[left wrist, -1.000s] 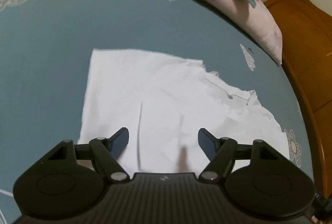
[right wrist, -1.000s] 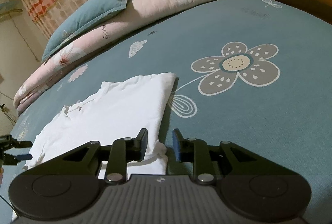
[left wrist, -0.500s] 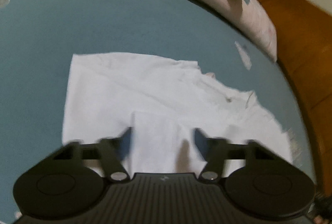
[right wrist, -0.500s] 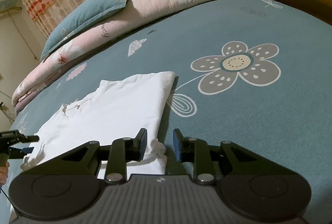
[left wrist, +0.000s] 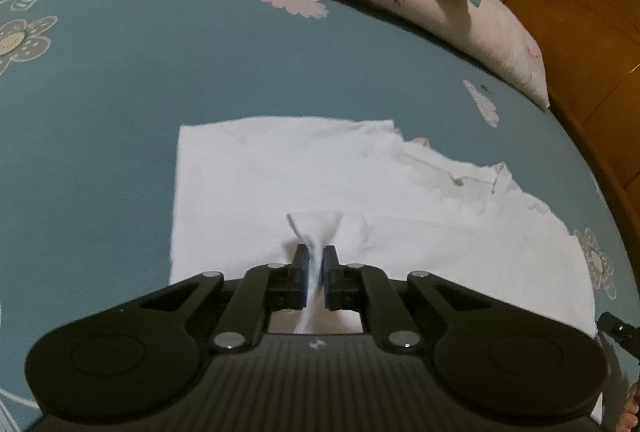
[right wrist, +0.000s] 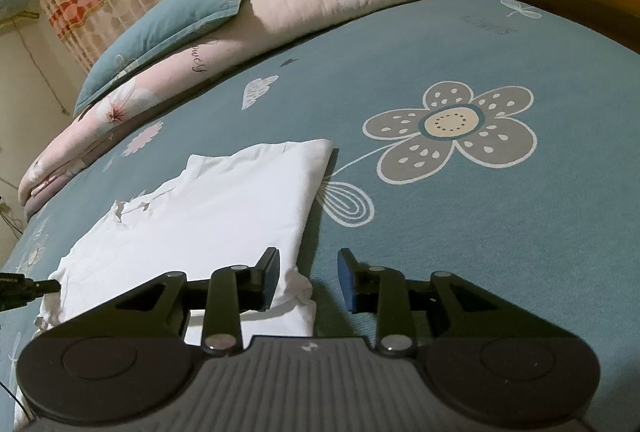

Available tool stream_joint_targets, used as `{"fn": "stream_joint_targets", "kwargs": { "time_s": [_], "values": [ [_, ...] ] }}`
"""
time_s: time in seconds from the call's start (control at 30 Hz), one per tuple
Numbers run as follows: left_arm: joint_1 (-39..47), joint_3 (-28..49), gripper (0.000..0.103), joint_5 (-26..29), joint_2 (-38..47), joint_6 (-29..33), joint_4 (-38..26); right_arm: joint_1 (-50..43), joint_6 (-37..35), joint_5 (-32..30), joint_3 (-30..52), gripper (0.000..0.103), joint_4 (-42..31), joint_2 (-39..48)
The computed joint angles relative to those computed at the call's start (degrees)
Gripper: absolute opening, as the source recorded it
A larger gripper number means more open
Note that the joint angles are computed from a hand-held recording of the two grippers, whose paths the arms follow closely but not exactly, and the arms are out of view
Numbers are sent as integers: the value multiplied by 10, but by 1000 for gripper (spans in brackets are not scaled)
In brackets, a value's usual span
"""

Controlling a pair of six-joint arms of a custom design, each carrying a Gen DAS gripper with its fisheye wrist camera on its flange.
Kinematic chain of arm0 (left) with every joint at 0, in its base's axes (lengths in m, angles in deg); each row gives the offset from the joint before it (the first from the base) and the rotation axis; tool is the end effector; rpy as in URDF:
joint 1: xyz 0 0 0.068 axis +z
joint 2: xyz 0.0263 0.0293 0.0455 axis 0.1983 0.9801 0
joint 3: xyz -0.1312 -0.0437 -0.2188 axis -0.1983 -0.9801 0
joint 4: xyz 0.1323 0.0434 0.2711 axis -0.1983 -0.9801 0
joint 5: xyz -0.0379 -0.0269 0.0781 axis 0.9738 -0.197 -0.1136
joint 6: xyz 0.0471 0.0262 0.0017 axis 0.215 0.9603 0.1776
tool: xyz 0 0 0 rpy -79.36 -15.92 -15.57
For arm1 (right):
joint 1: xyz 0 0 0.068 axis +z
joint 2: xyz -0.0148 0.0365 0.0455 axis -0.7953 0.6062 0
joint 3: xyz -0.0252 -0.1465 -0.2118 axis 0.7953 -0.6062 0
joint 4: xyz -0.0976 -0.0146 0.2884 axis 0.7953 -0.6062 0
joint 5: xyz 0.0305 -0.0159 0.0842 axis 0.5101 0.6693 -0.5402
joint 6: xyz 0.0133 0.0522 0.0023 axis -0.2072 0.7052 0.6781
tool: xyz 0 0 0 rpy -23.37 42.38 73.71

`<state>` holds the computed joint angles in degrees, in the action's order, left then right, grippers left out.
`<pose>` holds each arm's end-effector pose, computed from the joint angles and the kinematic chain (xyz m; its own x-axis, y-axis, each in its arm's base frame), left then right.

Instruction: Fold clothes

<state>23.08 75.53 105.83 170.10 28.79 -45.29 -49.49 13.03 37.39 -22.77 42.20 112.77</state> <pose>0.4142 0.0693 0.1191 -0.8052 -0.0704 -0.5888 0.1422 0.9410 -0.3070 0.2167 0.0114 0.0963 -0.5185 0.5051 -0.6899 0.2789 0.8626 0.4220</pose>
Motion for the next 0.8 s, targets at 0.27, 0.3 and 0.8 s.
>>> {"fn": "stream_joint_targets", "kwargs": {
  "time_s": [0.27,0.3,0.8],
  "values": [
    [16,10,3,24,21,-8,0,6,-3,6,5,43,2,13],
    [20,16,4,37,25,-14,-3,6,-3,7,6,43,3,14],
    [-14,14,0,-21,22,-8,21,15,-2,21,11,44,2,22]
  ]
}}
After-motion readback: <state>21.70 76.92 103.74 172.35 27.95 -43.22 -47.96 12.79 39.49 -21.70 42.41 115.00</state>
